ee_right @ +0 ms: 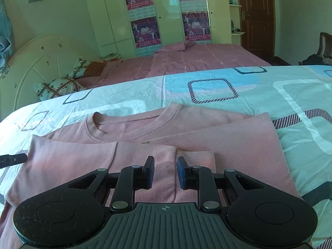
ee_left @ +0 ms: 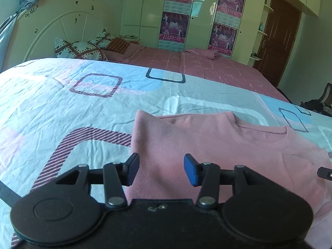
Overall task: Fold small clothes
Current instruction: 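Pinch and straighten the folded sleeve with the right gripper, then release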
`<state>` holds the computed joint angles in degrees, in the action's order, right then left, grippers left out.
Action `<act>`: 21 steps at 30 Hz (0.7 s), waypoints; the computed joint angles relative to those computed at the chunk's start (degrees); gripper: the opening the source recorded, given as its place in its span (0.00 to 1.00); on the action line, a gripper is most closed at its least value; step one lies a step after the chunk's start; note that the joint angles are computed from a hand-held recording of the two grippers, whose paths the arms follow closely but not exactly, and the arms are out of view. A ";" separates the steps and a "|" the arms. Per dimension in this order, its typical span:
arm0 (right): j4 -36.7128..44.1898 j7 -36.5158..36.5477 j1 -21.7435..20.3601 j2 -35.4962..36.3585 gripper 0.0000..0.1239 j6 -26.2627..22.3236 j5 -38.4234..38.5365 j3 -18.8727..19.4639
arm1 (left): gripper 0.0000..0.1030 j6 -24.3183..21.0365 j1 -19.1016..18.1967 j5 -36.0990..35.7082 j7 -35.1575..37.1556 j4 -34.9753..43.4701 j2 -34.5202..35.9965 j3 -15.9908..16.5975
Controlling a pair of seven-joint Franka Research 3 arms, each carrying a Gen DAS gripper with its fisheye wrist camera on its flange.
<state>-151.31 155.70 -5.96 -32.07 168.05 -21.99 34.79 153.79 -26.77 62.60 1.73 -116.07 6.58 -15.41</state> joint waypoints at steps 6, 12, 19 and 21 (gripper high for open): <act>-0.60 -1.94 3.80 0.77 0.19 -1.18 0.90 -1.73 | 0.45 0.55 -0.90 -2.43 2.34 -1.51 -0.15 -1.00; -0.77 -4.79 5.23 1.34 0.19 -6.56 -3.05 -0.86 | 0.47 -0.54 -1.73 -0.36 2.68 -3.73 -0.45 -1.00; -1.25 -1.44 7.80 0.47 0.19 -7.70 -5.14 -3.40 | 0.45 -2.72 -1.74 -3.81 5.09 -3.61 -1.47 -1.74; -2.09 -1.18 9.50 -0.59 0.19 -7.08 -4.24 -4.68 | 0.46 -2.35 -1.79 -4.04 4.90 -4.29 -2.36 -2.03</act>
<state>-153.40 154.52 3.54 -32.66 160.97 -26.22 30.10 151.44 -28.55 58.56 6.62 -120.37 4.22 -17.43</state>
